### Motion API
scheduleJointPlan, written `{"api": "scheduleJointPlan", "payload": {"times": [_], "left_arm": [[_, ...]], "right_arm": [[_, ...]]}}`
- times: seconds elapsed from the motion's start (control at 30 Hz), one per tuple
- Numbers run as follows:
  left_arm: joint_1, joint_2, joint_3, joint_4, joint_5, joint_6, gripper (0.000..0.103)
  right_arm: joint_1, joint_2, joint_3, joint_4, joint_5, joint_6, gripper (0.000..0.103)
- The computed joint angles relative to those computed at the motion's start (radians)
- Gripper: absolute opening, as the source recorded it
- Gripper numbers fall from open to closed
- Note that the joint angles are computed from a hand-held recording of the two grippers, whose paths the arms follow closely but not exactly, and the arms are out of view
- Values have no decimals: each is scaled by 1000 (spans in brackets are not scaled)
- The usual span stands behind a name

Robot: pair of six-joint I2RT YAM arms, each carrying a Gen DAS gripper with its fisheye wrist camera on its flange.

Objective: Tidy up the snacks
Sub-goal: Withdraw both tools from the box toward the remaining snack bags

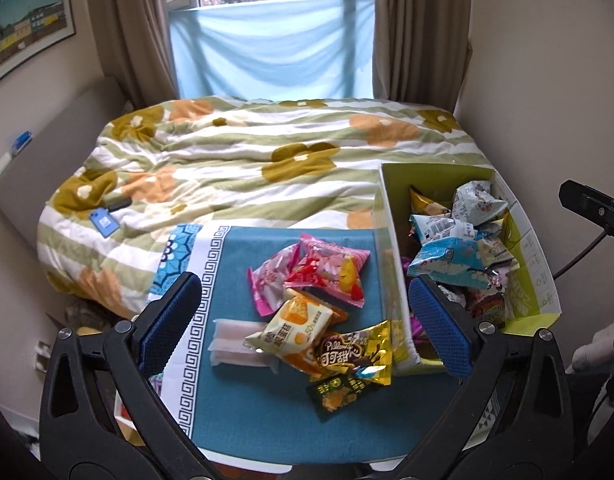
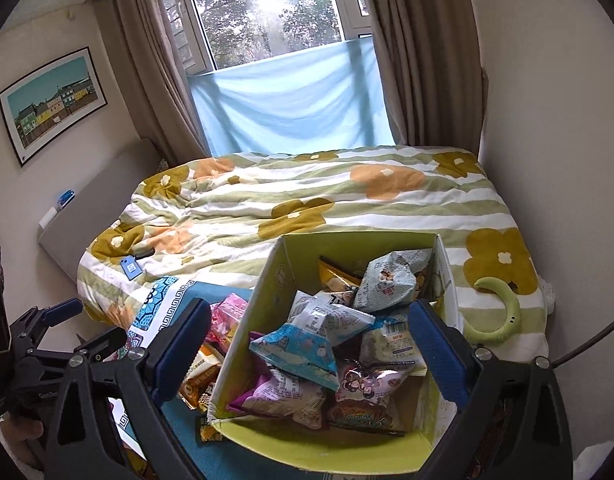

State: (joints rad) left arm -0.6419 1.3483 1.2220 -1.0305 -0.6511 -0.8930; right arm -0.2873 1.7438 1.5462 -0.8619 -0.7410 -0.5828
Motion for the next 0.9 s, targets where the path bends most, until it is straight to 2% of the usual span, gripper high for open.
{"api": "scheduleJointPlan", "payload": {"times": [0.1, 0.17, 0.3, 0.43, 0.57, 0.77, 0.9], "left_arm": [[1, -121, -102, -11, -14, -47, 102], [33, -203, -175, -13, 11, -56, 102], [128, -360, -306, 17, 76, 33, 102], [304, -484, -393, 61, 202, 229, 102], [519, -564, -458, 120, 378, 499, 102], [791, -545, -509, 185, 632, 856, 102], [905, -467, -520, 237, 777, 1016, 102]], "right_arm": [[0, -57, -64, 3, -27, -7, 98], [9, -97, -107, 5, -25, -6, 98], [44, -180, -209, 31, 19, 1, 98], [98, -280, -339, 109, 71, 78, 98], [175, -405, -484, 200, 139, 203, 98], [327, -571, -675, 304, 314, 395, 98], [433, -628, -759, 337, 445, 531, 98]]}}
